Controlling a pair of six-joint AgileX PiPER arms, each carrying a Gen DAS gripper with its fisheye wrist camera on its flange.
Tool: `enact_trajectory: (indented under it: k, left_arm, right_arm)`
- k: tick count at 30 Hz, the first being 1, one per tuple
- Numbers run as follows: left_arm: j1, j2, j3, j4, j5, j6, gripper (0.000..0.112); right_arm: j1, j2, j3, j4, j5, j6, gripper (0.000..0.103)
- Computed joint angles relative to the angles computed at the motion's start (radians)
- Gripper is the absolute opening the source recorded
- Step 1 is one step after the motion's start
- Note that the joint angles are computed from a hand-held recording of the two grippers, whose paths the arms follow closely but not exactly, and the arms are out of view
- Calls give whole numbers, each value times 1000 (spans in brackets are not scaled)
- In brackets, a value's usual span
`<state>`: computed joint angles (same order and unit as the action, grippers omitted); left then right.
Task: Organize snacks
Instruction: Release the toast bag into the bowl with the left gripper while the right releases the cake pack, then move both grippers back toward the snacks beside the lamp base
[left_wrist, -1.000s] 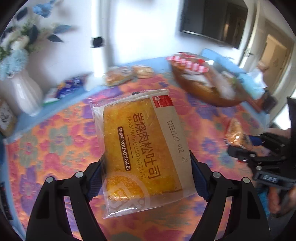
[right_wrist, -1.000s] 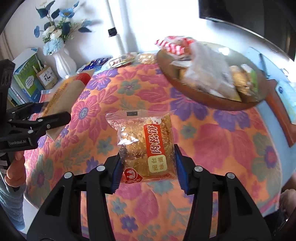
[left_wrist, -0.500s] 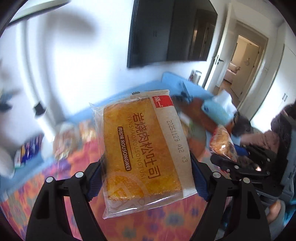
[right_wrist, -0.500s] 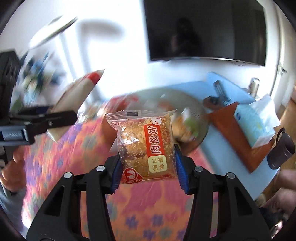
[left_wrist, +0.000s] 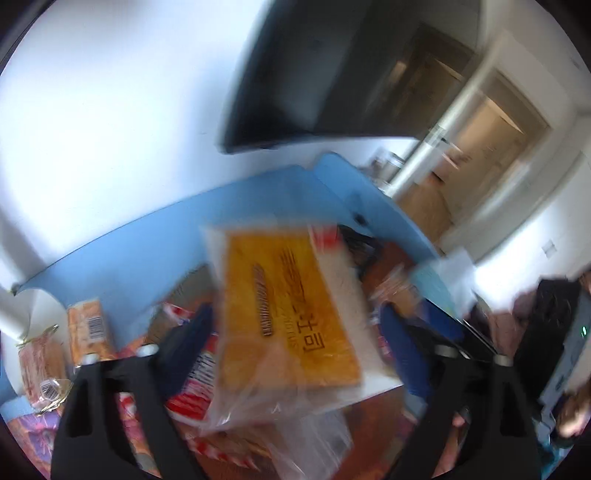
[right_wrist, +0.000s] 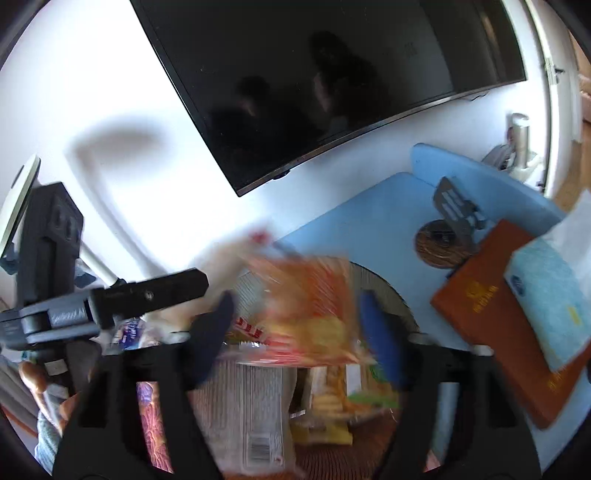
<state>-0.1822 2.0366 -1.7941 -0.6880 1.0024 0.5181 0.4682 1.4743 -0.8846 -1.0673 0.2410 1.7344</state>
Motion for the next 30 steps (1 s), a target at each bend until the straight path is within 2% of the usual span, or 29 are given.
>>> enact_trajectory:
  k: [2, 4, 6, 8, 10, 13, 15, 19, 21, 23, 25, 27, 30]
  left_arm:
    - [32, 25, -16, -62, 56, 29, 96]
    - [49, -12, 39, -73, 23, 66, 96]
    - [72, -71, 122, -94, -3, 126, 96]
    - [105, -127, 192, -122, 2, 173, 96]
    - [143, -170, 237, -141, 13, 209, 96]
    - [250, -258, 331, -184, 45, 308, 95]
    - [318, -327, 403, -209, 65, 357, 93]
    - [575, -442, 545, -247, 170, 528, 93]
    - [691, -479, 612, -258, 187, 602, 93]
    - [841, -491, 685, -270, 208, 699, 93]
    - [932, -482, 742, -257, 181, 771, 93]
    - [993, -457, 782, -229, 122, 834, 93]
    - [1047, -378, 836, -176, -17, 899, 93]
  right_arm:
    - [-25, 2, 20, 42, -35, -44, 78]
    - [-38, -13, 55, 47, -66, -33, 78]
    - [-35, -41, 101, -23, -115, 43, 78]
    - [21, -59, 100, -34, -62, 48, 78]
    - [106, -74, 77, 17, 35, -9, 79]
    - [217, -88, 33, 64, 150, -44, 83]
    - [294, -104, 14, 39, 205, -13, 86]
    - [470, -93, -48, 3, 319, 2, 94]
    - [568, -49, -100, -9, 384, 7, 95]
    - [629, 5, -142, -15, 410, 20, 95]
    - [663, 77, -179, -18, 404, 44, 95]
    - [681, 159, -213, -13, 379, 75, 95]
    - [682, 253, -227, -36, 295, 147, 95]
